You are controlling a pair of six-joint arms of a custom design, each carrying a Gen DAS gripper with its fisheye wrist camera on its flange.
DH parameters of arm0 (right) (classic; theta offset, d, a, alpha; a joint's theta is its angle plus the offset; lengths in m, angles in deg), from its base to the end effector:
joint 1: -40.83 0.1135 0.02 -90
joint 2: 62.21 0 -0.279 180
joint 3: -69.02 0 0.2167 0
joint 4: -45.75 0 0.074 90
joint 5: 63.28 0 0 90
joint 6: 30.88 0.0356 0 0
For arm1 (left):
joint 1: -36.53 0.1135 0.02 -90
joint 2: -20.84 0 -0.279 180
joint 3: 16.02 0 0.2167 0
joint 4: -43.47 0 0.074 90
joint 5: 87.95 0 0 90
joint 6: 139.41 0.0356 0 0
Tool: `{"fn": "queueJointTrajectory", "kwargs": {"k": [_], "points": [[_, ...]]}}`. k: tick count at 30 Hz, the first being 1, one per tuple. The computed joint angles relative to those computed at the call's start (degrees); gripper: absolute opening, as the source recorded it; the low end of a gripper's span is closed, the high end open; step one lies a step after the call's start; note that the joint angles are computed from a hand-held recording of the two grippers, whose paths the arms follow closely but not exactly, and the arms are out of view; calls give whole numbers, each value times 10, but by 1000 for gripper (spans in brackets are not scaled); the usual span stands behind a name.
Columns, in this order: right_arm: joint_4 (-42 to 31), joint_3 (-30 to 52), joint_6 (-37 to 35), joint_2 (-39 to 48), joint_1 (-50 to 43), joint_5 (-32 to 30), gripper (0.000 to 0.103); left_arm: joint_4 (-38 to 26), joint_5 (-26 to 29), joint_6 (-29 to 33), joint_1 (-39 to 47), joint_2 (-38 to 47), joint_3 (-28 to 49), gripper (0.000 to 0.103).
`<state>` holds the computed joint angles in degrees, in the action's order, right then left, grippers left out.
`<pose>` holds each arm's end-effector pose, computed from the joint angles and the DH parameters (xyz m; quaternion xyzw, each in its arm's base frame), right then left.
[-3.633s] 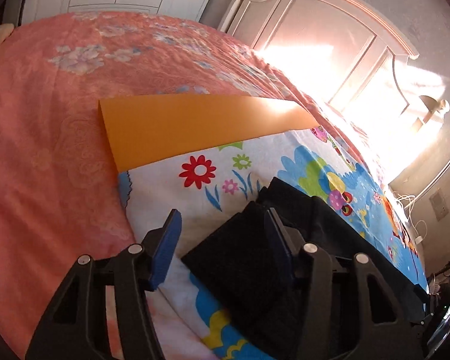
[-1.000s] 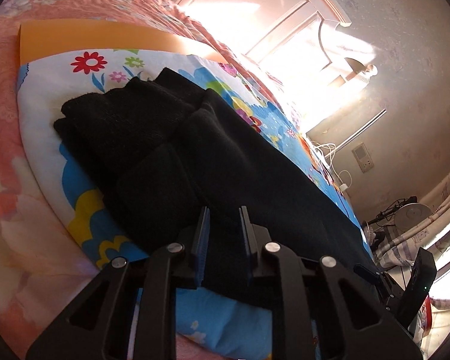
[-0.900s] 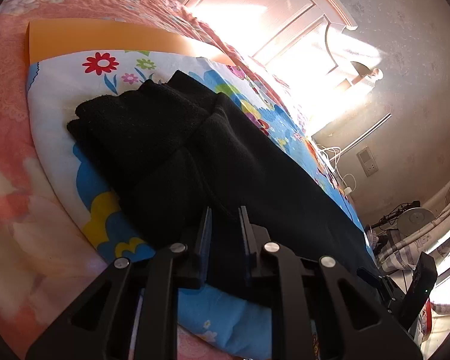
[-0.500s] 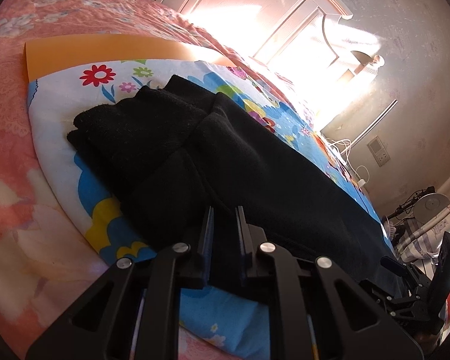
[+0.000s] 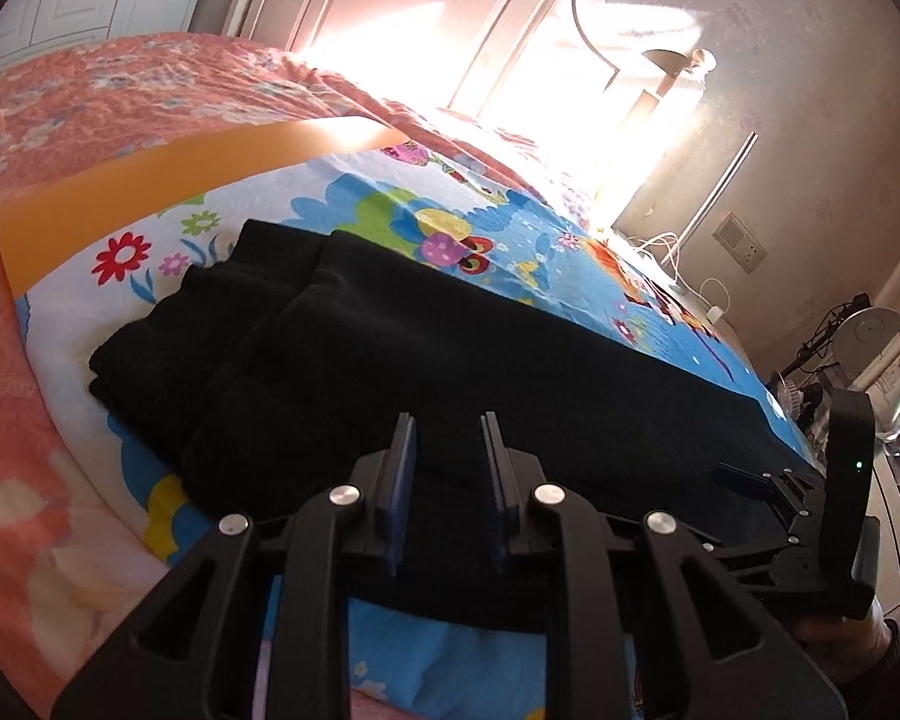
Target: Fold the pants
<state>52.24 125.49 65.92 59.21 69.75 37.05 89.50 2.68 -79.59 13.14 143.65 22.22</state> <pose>0.2781 0.1464 0.0624 -0.1599 0.9453 0.0006 0.2842 0.2545 -0.1105 0.0640 -0.0510 0.8994 -0.2001 0.3853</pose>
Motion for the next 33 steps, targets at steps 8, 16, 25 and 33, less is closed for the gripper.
{"fn": "queueJointTrajectory", "kwargs": {"k": [8,16,25,33], "points": [[5,1,-5,3,6,6,98,-460,-23,106,31,77,367,24],[11,-1,-4,4,3,3,98,-479,-32,153,72,59,418,22],[6,4,-13,5,-2,-4,98,-663,-122,149,102,172,619,5],[20,-5,-7,6,2,0,98,-354,14,114,125,-36,246,37]]}}
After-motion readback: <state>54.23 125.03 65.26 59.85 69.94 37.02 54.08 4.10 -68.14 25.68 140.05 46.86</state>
